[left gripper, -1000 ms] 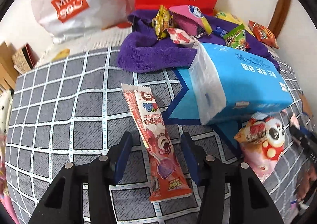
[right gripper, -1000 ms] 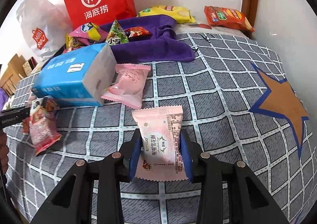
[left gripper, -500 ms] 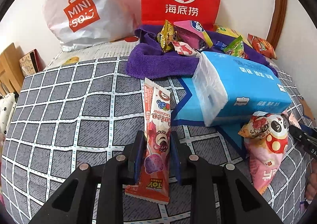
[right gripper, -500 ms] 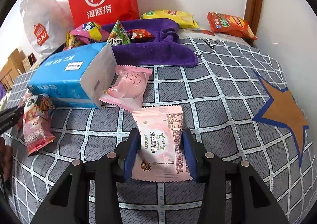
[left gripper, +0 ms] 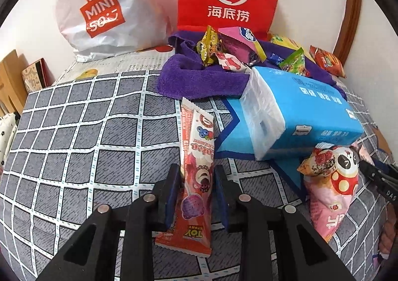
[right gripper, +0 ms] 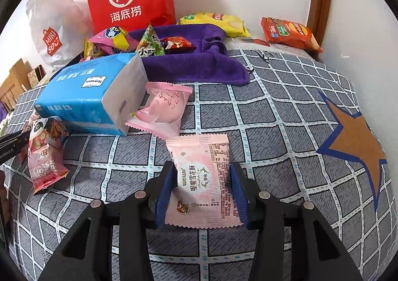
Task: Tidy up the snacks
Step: 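Lift the pink cookie packet and red-white stick packet toward the purple towel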
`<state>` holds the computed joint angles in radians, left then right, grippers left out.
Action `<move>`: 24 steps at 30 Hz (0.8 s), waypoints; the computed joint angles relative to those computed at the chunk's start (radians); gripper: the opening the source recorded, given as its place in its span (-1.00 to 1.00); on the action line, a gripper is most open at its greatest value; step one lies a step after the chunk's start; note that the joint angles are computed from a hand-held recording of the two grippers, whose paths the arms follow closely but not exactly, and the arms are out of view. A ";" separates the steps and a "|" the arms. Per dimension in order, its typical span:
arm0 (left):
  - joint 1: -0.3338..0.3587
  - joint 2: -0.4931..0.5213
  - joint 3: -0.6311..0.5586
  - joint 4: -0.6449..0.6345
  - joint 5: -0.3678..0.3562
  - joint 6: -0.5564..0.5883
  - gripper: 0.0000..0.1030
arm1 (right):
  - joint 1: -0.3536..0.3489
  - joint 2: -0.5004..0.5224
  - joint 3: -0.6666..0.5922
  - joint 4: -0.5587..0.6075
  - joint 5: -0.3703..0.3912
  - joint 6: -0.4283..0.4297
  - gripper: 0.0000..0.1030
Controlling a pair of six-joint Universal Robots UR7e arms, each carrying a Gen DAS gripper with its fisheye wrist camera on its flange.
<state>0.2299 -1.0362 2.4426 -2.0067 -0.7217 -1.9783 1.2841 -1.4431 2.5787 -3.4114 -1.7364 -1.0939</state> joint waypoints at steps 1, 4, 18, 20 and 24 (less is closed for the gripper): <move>-0.002 -0.006 0.008 -0.008 0.002 -0.010 -0.66 | 0.000 0.001 0.001 -0.004 0.000 -0.002 -0.14; -0.009 -0.023 0.030 -0.053 0.001 -0.006 -0.70 | -0.001 -0.001 0.004 -0.009 0.005 -0.011 -0.25; -0.076 -0.159 -0.005 -0.078 -0.045 0.093 -0.70 | 0.109 -0.153 0.000 0.131 -0.038 0.086 -0.31; -0.070 -0.166 -0.029 -0.059 -0.042 0.115 -0.70 | 0.140 -0.187 -0.011 0.180 -0.036 0.113 -0.31; -0.057 -0.187 -0.066 -0.050 -0.026 0.162 -0.70 | 0.201 -0.214 -0.042 0.248 -0.039 0.168 -0.31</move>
